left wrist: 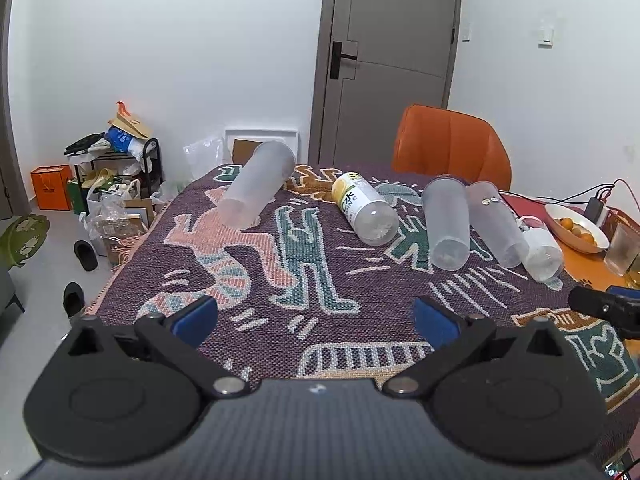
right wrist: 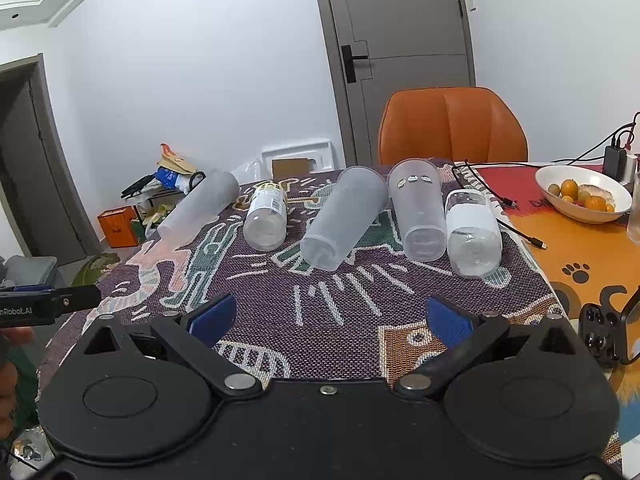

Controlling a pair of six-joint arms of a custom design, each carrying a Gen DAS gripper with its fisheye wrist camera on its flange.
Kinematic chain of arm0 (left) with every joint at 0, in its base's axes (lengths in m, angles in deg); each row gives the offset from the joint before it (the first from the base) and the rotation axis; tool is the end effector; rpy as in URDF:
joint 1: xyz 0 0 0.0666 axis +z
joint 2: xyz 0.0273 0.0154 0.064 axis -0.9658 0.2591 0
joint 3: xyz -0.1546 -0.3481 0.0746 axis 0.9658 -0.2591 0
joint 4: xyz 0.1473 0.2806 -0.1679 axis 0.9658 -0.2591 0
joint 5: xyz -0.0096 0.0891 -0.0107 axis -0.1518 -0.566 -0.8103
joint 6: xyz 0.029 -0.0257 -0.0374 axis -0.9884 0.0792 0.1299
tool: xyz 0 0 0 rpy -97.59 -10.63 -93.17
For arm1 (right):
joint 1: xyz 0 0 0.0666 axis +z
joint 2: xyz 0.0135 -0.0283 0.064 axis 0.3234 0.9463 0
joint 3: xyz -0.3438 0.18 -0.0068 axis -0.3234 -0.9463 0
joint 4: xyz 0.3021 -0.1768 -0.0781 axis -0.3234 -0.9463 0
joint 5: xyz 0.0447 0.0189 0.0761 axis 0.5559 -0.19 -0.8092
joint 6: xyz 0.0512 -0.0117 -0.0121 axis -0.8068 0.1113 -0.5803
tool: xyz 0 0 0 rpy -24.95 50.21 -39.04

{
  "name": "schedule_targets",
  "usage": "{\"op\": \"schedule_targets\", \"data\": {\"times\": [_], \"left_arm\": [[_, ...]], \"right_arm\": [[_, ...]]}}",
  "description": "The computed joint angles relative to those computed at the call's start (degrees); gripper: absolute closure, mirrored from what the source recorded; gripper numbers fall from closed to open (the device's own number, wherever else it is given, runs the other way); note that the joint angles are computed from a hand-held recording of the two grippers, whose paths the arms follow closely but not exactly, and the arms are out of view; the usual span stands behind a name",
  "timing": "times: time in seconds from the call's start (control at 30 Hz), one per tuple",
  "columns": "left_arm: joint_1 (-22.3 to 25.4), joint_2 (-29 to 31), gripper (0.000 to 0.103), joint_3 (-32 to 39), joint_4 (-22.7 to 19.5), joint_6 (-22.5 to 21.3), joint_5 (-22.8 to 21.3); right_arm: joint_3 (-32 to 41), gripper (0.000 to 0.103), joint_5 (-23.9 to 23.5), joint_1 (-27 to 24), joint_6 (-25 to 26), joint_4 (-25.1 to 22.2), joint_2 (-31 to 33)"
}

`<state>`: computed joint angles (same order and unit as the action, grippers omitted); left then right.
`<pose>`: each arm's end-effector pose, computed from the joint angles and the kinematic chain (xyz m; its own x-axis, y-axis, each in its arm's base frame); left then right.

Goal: Flip cup upright

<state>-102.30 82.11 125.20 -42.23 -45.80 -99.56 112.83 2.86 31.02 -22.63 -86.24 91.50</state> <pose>0.4255 -0.2050 0.5407 -0.5297 -0.0778 -0.8446 -0.0332 0.9969 -0.0710 0.4576 0.1018 0.5132 -0.5168 0.0604 -0.8539 -0.2160 0.9560 0.1984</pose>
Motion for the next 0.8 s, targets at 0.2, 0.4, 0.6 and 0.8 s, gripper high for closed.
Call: {"op": "schedule_targets", "data": {"times": [0.2, 0.4, 0.6, 0.8], "left_arm": [[-0.11, -0.26, 0.0, -0.38, 0.69, -0.23, 0.14], [-0.16, -0.39, 0.0, -0.42, 0.87, -0.34, 0.05], [-0.1, -0.46, 0.0, -0.41, 0.81, -0.37, 0.0], [-0.02, -0.52, 0.0, -0.25, 0.66, -0.34, 0.26]], "right_arm": [[-0.02, 0.0, 0.37, 0.0, -0.24, 0.05, -0.06], [-0.02, 0.0, 0.37, 0.01, -0.19, -0.05, -0.14], [0.04, 0.0, 0.3, -0.02, 0.01, -0.05, -0.12], [0.24, 0.0, 0.5, 0.11, 0.2, -0.21, -0.02]]}}
